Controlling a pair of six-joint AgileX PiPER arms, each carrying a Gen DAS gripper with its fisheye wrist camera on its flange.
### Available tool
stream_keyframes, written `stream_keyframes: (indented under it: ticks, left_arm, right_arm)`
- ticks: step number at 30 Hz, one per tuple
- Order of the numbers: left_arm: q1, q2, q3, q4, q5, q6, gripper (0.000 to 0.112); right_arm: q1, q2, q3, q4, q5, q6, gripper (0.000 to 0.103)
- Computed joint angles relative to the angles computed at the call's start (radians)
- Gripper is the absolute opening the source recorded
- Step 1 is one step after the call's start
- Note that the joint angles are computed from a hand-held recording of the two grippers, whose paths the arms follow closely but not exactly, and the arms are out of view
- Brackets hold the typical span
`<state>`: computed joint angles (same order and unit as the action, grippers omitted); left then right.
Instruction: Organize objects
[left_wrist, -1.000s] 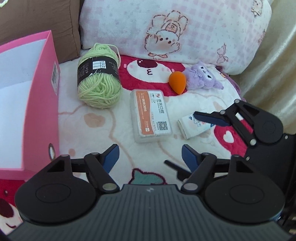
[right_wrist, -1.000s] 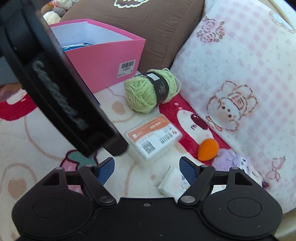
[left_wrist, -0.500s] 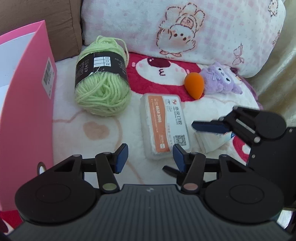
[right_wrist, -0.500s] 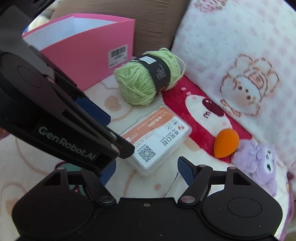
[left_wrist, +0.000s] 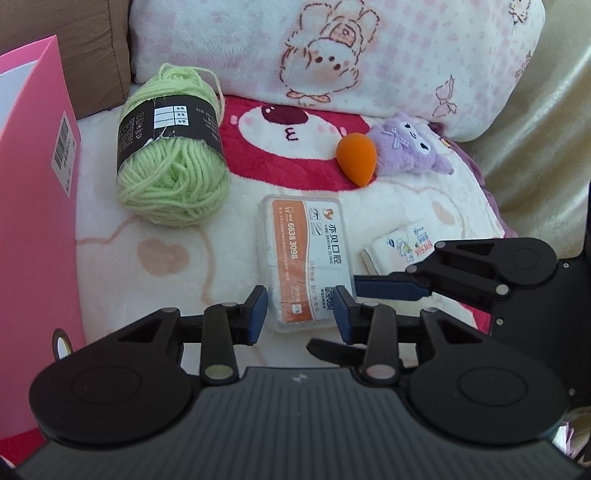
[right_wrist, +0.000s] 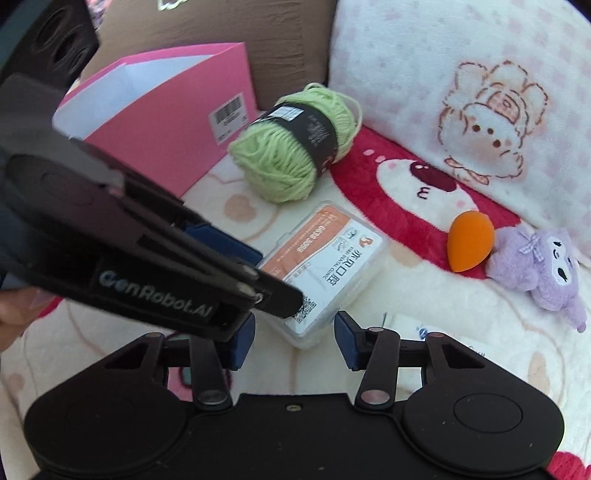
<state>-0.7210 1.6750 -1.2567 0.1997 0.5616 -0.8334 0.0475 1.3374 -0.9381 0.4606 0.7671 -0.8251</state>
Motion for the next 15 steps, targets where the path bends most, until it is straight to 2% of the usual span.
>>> stream_keyframes:
  ticks: [2,5,9,10,12,14,15]
  left_arm:
    - [-0.007,-0.009,0.006,0.011,0.008,-0.002,0.04]
    - [-0.015,-0.01,-0.006,0.026,0.042,0.005,0.051]
    - [-0.038,-0.012,-0.016,0.075,0.105,-0.038,0.054]
    - [-0.032,-0.018,-0.008,0.049,0.109,-0.041,0.055]
    - [-0.006,-0.041,0.03,-0.038,0.083,-0.02,0.055]
    - [0.02,-0.057,0.064,-0.113,0.049,-0.004,0.055]
    - [0.025,-0.064,0.081,-0.119,0.027,-0.015,0.054]
  right_arm:
    - [-0.003,-0.013,0.0,0.005,0.054,-0.014,0.053]
    - [0.019,-0.034,0.009,0.013,0.087,-0.045,0.052]
    - [0.051,-0.094,0.031,-0.005,0.039,-0.094,0.052]
    - [0.051,-0.108,0.039,-0.014,0.014,-0.106,0.056]
    - [0.042,-0.13,0.067,-0.02,-0.048,-0.137,0.073]
    - [0.019,-0.142,0.121,0.052,-0.121,-0.252,0.086]
    - [0.024,-0.146,0.152,0.071,-0.17,-0.303,0.088]
